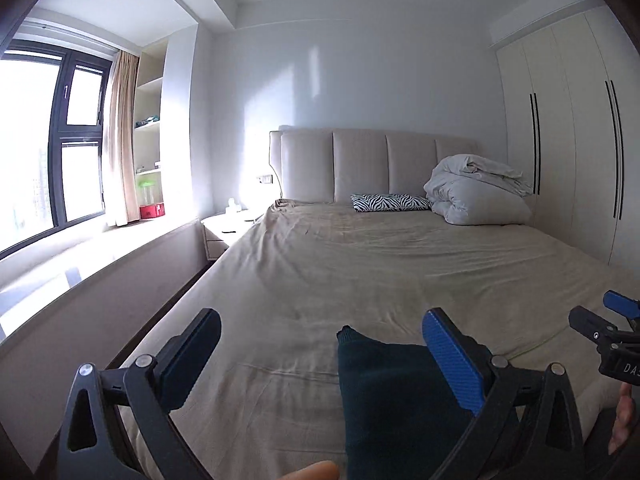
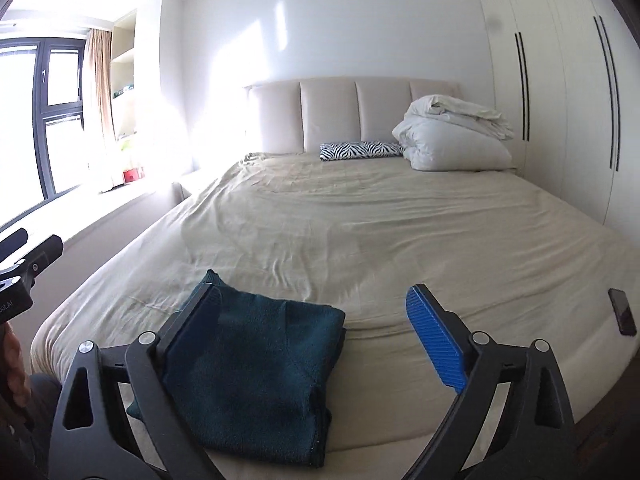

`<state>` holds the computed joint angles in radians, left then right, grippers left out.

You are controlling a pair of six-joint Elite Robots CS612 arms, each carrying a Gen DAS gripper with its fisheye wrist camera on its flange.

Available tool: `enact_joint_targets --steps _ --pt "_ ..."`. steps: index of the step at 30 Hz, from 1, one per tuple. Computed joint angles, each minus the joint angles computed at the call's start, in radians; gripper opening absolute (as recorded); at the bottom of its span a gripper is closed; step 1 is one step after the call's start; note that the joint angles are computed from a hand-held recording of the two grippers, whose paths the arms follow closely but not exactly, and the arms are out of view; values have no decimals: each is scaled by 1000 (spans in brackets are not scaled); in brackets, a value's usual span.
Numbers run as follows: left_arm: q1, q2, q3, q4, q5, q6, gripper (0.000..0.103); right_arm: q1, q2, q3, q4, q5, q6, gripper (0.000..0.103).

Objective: Fold small clothes

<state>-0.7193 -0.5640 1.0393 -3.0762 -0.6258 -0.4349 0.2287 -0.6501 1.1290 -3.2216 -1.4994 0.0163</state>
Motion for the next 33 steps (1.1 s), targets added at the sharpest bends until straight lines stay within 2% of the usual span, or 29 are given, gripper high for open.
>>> enact_joint_targets --steps 4,6,9,12,14,16,18,21,24,33 --pt "-6 -8 12 53 33 -41 103 4 -24 15 17 10 -7 99" --pt "-4 -19 27 95 -3 -79 103 2 -35 21 49 32 -1 99" --pt "0 -26 26 221 -34 -155 103 5 -51 24 147 39 2 99" --pt "10 -32 12 389 -114 -254 103 6 -53 21 203 53 25 99" --pt "24 -30 -4 469 -204 -303 103 9 -51 17 232 33 42 99" --pt "31 -25 -12 516 -252 -345 103 16 -47 4 291 -11 34 99" --pt "35 -20 -16 527 -292 -359 103 21 -42 -11 365 -53 36 99" --pt "40 -18 -15 529 -336 -371 103 14 -31 -35 480 -39 62 99" --pt "41 -15 -16 534 -347 -376 103 15 -15 -57 554 -54 74 99" --pt "44 -10 -20 553 -361 -384 103 27 0 -67 597 -67 37 99"
